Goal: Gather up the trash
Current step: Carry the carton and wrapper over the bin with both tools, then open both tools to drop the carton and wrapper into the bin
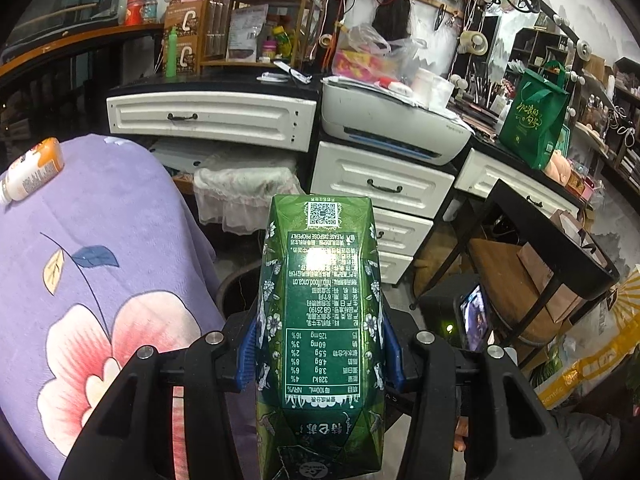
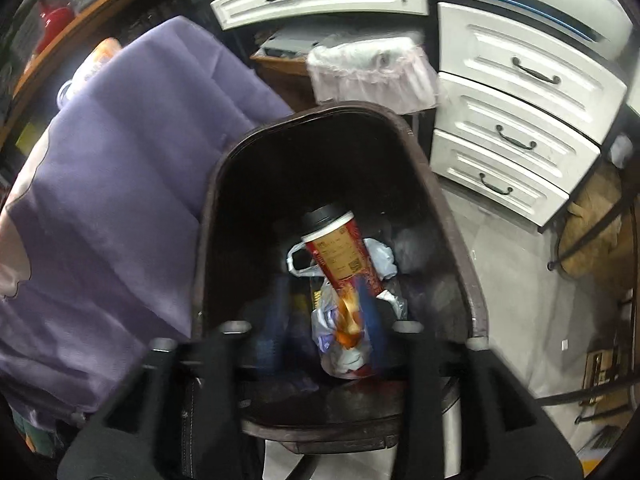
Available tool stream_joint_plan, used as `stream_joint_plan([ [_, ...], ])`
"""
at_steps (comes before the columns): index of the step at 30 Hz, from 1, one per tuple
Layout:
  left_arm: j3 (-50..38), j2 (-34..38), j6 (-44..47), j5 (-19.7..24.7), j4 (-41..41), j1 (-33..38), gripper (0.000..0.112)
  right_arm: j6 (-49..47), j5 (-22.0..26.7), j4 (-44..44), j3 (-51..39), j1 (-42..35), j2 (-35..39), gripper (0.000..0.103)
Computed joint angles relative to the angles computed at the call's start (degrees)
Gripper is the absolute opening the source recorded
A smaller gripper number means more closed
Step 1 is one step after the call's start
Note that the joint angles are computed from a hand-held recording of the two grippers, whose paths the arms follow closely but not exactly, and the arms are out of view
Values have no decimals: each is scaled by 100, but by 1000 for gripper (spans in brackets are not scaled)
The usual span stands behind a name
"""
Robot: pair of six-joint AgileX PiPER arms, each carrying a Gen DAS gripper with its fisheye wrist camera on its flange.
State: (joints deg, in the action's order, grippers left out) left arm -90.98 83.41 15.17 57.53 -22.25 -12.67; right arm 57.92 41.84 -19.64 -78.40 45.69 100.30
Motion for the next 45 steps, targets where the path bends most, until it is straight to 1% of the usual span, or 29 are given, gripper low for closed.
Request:
stream_joint_plan([
  [1, 17, 5, 7, 4, 7, -3, 49, 207, 13, -193, 42, 32, -57, 70],
  [3, 45, 11, -33, -11, 60, -54, 49, 376, 27, -416, 100, 71, -153, 71],
  [6, 79, 36, -53, -15, 98, -119, 49, 459, 273, -686, -2, 124, -219, 71],
  [9, 153, 32, -101, -81, 187, -231, 49, 572, 533, -1006, -71, 177, -326, 76],
  [11, 207, 41, -126, -127, 228, -282, 49, 681, 780, -1256, -125, 228, -400, 77],
  [13, 236, 71, -155, -147, 275, -331, 49, 728, 924, -1361, -125, 211, -484, 77],
  [21, 168, 405, -393, -237, 564, -673, 49, 947, 1145, -1705, 121, 74, -1031, 77],
  [23, 171, 516, -467, -261, 656, -777, 49, 979, 1251, -1799, 118, 65, -1096, 79],
  [25, 172, 642, -591, -288, 813, -913, 49, 1042, 1364, -1916, 136, 55, -1169, 83],
  [29, 188, 844, -772, -323, 1040, -1086, 49, 1132, 1402, -1964, 231, -18, -1321, 83],
  [38, 118, 1163, -918, -300, 1312, -1329, 49, 1256, 1464, -2071, 264, -41, -1379, 84],
  [40, 103, 1205, -927, -273, 1330, -1345, 49, 1250, 1416, -2054, 289, -42, -1405, 86],
  [42, 105, 1217, -927, -260, 1325, -1337, 55, 1303, 1381, -2120, 315, -2, -1440, 87],
  [44, 170, 1165, -940, -328, 1330, -1334, 70, 1352, 1360, -2157, 321, 34, -1464, 88],
  [45, 217, 1118, -939, -387, 1339, -1331, 73, 1330, 1345, -2139, 310, 29, -1465, 88],
])
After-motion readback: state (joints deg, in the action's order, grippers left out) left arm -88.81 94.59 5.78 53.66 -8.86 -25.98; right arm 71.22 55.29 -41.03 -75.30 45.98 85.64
